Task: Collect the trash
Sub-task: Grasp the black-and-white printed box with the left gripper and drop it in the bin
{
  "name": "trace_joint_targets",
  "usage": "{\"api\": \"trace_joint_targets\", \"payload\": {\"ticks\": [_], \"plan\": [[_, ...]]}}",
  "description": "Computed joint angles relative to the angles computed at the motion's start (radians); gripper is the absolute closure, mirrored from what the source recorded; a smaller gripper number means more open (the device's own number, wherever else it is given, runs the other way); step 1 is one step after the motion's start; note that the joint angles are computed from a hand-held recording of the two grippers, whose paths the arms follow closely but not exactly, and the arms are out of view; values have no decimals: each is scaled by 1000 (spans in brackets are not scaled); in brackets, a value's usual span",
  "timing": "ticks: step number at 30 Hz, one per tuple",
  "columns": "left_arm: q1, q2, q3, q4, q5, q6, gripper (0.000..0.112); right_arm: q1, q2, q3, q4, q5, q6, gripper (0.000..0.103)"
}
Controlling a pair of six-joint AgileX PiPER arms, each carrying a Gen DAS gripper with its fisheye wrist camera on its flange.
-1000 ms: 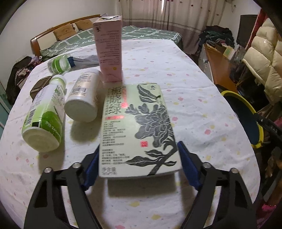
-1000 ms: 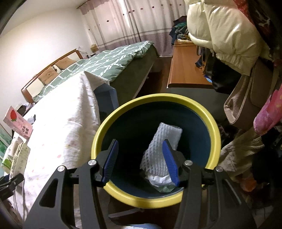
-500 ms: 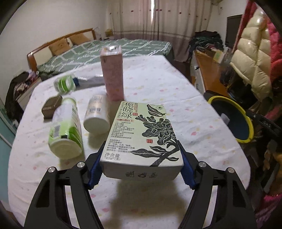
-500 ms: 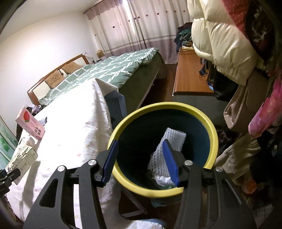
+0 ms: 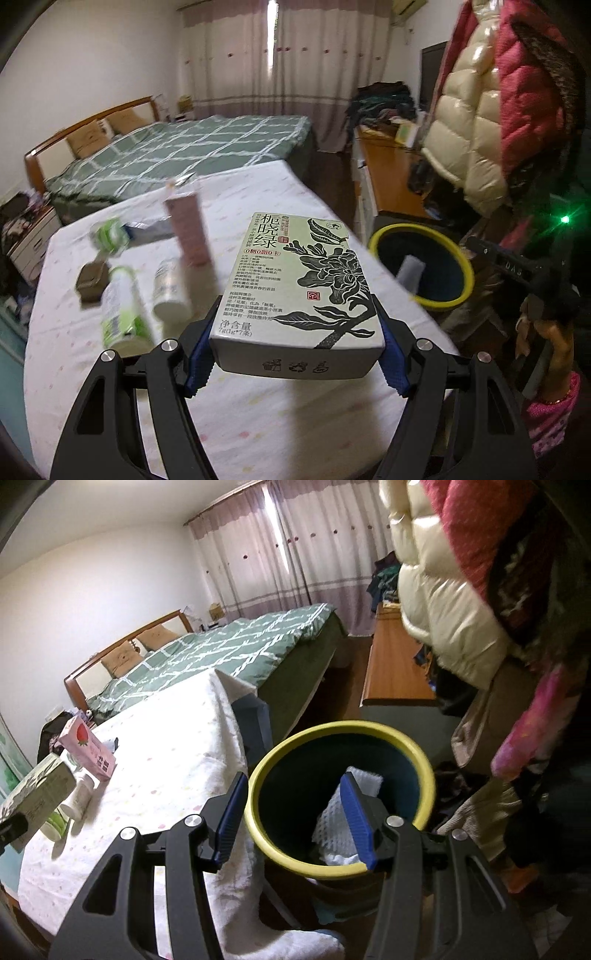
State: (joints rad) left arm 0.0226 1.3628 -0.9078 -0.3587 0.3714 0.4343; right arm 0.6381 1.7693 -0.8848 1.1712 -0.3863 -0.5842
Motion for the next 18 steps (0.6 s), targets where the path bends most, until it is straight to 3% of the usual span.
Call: {"api": "trace_joint_targets", "payload": {"ticks": [8, 11, 18], "plan": [[-167, 198, -233, -17, 46, 4, 40, 10, -134, 121, 127, -90, -107, 53], [-235, 317, -365, -5, 81, -16, 40, 13, -168, 157, 177, -126, -144, 53], [-337, 628, -722, 30, 199, -109, 40, -11, -190, 190, 193, -120, -156, 53]]}}
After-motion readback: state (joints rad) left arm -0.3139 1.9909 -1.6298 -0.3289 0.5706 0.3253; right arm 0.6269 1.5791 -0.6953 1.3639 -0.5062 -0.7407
